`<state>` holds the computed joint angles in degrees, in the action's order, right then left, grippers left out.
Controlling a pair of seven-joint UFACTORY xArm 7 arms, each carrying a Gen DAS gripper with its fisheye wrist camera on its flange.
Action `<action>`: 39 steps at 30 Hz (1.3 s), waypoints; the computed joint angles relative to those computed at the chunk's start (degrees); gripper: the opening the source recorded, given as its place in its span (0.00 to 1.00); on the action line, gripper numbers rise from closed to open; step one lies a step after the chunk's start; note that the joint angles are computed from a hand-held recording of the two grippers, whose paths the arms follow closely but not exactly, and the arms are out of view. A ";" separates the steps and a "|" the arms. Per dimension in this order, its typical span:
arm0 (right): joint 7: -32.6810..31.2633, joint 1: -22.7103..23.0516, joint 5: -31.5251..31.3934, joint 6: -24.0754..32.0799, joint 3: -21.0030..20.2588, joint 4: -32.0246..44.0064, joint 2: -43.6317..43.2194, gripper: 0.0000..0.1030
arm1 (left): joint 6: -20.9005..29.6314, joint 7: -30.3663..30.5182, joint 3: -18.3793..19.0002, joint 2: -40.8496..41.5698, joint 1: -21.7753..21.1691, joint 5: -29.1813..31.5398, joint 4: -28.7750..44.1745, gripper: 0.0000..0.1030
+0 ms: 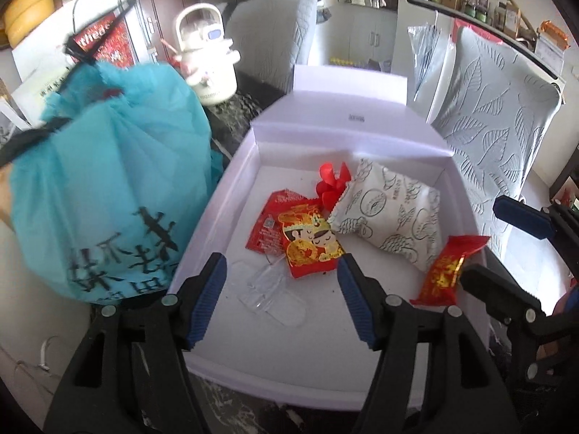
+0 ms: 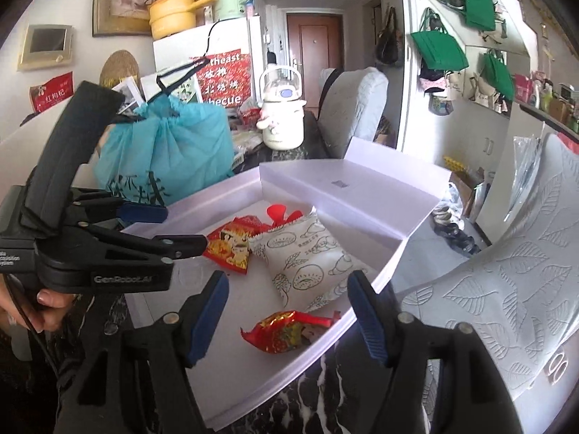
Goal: Organize objects
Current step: 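Open the left gripper to drop its packet while the right gripper releases its packet, then withdraw both grippers from the box toward the packets on the table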
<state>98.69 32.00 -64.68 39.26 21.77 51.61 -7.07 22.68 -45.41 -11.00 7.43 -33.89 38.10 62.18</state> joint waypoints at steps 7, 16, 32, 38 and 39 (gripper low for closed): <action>-0.65 1.02 2.56 3.75 1.53 1.30 -1.98 0.73 | -0.99 -4.61 -1.24 -6.03 1.65 2.40 -4.35 0.76; -1.75 2.17 6.01 9.68 5.04 2.62 -5.48 0.73 | -0.91 -7.73 -5.93 -15.73 5.42 3.82 -9.62 0.84; -2.12 3.64 9.32 20.18 11.89 5.77 -9.22 0.78 | -3.77 -1.99 -13.05 -29.50 10.70 -8.06 -18.58 0.91; -2.42 4.47 11.10 21.30 12.79 6.07 -9.60 0.78 | -4.05 0.29 -14.26 -32.74 10.36 -13.08 -21.23 0.91; -2.31 4.59 11.45 21.44 12.95 5.99 -9.72 0.79 | -4.10 0.73 -14.31 -33.09 10.23 -13.97 -21.60 0.91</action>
<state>96.38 36.59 -53.23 60.71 34.71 57.60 -16.79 18.58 -44.68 -25.31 -25.66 -23.66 24.13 40.58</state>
